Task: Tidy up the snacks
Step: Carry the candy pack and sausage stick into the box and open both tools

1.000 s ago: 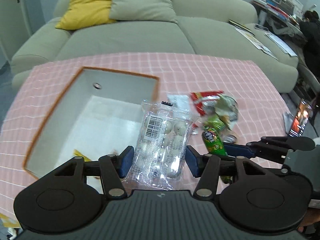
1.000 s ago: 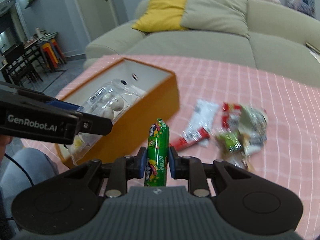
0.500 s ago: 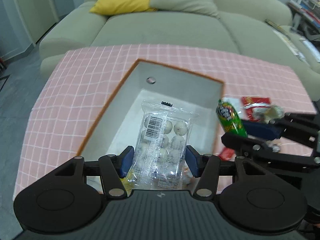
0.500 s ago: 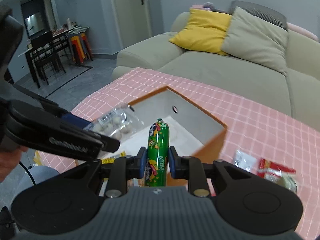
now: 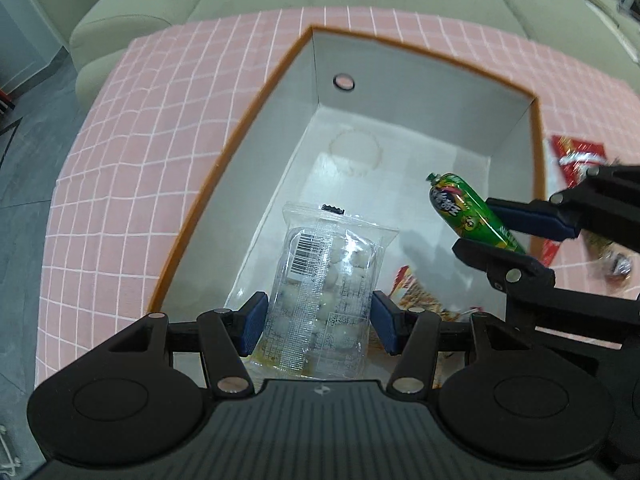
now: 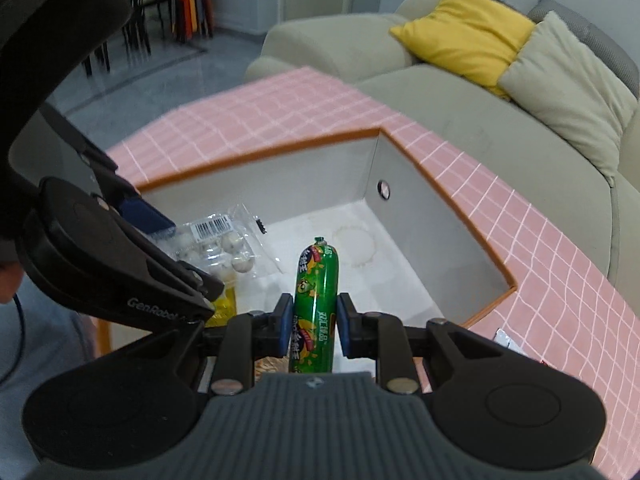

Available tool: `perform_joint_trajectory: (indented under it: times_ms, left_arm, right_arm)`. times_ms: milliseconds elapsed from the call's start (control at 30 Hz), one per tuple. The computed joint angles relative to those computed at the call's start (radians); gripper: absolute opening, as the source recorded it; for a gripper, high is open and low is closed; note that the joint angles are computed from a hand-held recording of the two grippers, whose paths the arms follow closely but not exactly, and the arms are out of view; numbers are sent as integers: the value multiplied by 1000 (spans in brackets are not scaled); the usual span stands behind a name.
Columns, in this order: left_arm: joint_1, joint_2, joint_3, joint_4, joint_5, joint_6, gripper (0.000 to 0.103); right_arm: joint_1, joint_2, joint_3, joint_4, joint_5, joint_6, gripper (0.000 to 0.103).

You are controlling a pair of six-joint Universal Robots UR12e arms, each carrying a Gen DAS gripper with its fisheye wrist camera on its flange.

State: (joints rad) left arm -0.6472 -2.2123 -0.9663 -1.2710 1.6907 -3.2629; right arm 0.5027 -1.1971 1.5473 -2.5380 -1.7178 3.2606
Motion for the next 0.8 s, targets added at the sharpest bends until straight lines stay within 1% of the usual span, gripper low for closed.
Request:
perform_joint_trajectory:
  times_ms: [167,367,500,600,667,800]
  left_arm:
    - [2,-27,26,-49,12,12,64]
    - [4,-44,40,-82,21,20,64]
    - [6,-57,54,-107,25,27,62]
    - [7,-64,63,-125,24,26,62]
    - [8,-66,66,-130,23,24,62]
    - [8,-69,73,-146,21,28,64]
  right_arm:
    - [-3,27,-28,69,3,-30,19]
    - [-6,50,-46,128,17,-41,19]
    - [-6,64,-57,143,17,-63,19]
    - [-6,71,-62,152,31,-64,19]
    - [-3,74,-67,161,25,-71,19]
    - [-4,77,-72,171,27,-73,19]
